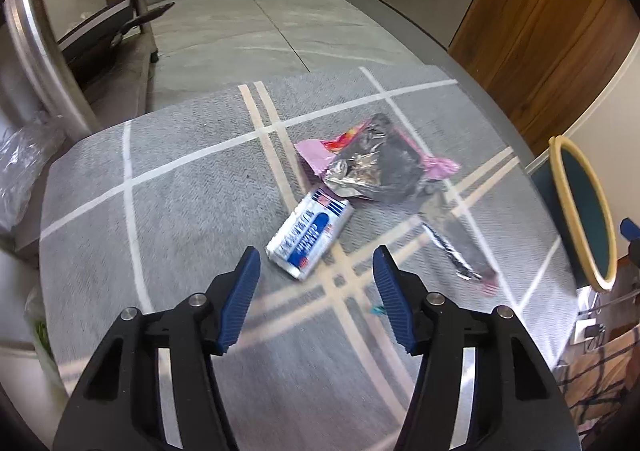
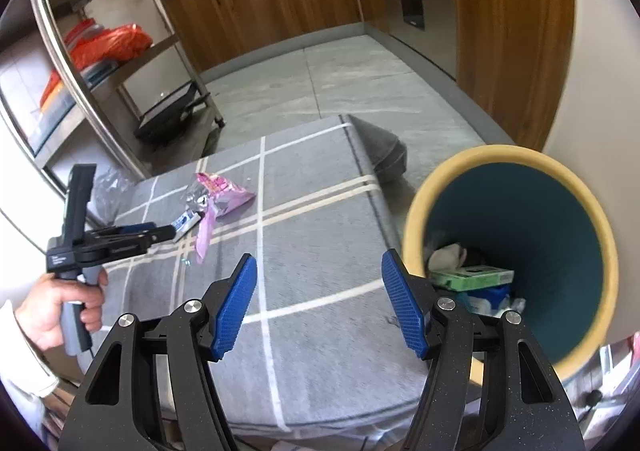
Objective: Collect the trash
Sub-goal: 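Move both open tools back over the toothpaste box and pink wrapper, then grasp the blue-white toothpaste box with the left tool, then grasp the pink candy wrapper with the right tool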
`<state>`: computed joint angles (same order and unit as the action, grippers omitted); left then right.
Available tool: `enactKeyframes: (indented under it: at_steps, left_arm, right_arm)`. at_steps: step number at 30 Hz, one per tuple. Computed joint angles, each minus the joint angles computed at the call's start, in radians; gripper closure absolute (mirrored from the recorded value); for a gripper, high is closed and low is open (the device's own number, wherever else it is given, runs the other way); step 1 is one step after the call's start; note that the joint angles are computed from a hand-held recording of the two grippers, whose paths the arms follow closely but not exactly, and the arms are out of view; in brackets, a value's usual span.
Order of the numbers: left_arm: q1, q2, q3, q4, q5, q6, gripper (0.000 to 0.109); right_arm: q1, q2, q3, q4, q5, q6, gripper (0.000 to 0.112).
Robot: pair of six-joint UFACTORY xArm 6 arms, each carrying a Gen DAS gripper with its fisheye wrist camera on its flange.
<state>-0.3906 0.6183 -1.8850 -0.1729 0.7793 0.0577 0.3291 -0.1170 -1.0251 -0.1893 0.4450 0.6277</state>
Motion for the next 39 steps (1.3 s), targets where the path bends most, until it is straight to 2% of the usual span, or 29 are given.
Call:
enactKeyframes:
  at_steps: [6, 9, 11, 12, 13, 18, 19, 21, 23, 27, 34, 37, 39]
  left_arm:
    - [0.009, 0.107, -0.133, -0.027, 0.041, 0.061, 0.055]
    - [0.006, 0.108, -0.131, -0.033, 0.023, 0.075, 0.055]
    - [0.005, 0.098, -0.117, -0.032, 0.017, 0.068, 0.065]
    - [0.005, 0.096, -0.113, -0.023, 0.016, 0.061, 0.075]
    - [0.007, 0.094, -0.113, -0.022, 0.020, 0.057, 0.081]
    - [0.023, 0.077, -0.108, -0.053, 0.064, 0.031, 0.087]
    - [0.028, 0.070, -0.105, -0.063, 0.075, 0.025, 0.095]
    - [0.039, 0.047, -0.087, -0.090, 0.081, 0.008, 0.101]
    - [0.048, 0.020, -0.065, -0.085, 0.089, -0.009, 0.102]
    - [0.065, -0.024, -0.014, -0.099, 0.089, -0.031, 0.103]
    - [0.073, -0.076, 0.054, -0.121, 0.057, -0.048, 0.103]
    - [0.069, -0.085, 0.060, -0.126, 0.047, -0.045, 0.103]
    - [0.068, -0.094, 0.069, -0.131, 0.043, -0.043, 0.103]
  right_arm:
    - [0.008, 0.096, -0.089, 0.031, 0.017, -0.048, 0.046]
    - [0.009, 0.153, -0.144, 0.059, 0.017, -0.095, 0.046]
    - [0.012, 0.187, -0.179, 0.083, 0.017, -0.129, 0.046]
    - [0.015, 0.211, -0.203, 0.097, 0.013, -0.151, 0.046]
    - [0.019, 0.237, -0.230, 0.110, 0.014, -0.173, 0.046]
    - [0.037, 0.370, -0.378, 0.221, 0.028, -0.326, 0.046]
    - [0.038, 0.388, -0.400, 0.244, 0.032, -0.354, 0.046]
    - [0.042, 0.437, -0.460, 0.327, 0.046, -0.431, 0.046]
    - [0.039, 0.490, -0.523, 0.468, 0.054, -0.528, 0.046]
    - [0.024, 0.600, -0.662, 0.647, 0.103, -0.575, 0.046]
    - [0.010, 0.732, -0.805, 0.803, 0.182, -0.479, 0.047]
    - [0.017, 0.750, -0.803, 0.931, 0.171, -0.498, 0.058]
    - [0.022, 0.760, -0.810, 0.967, 0.171, -0.497, 0.077]
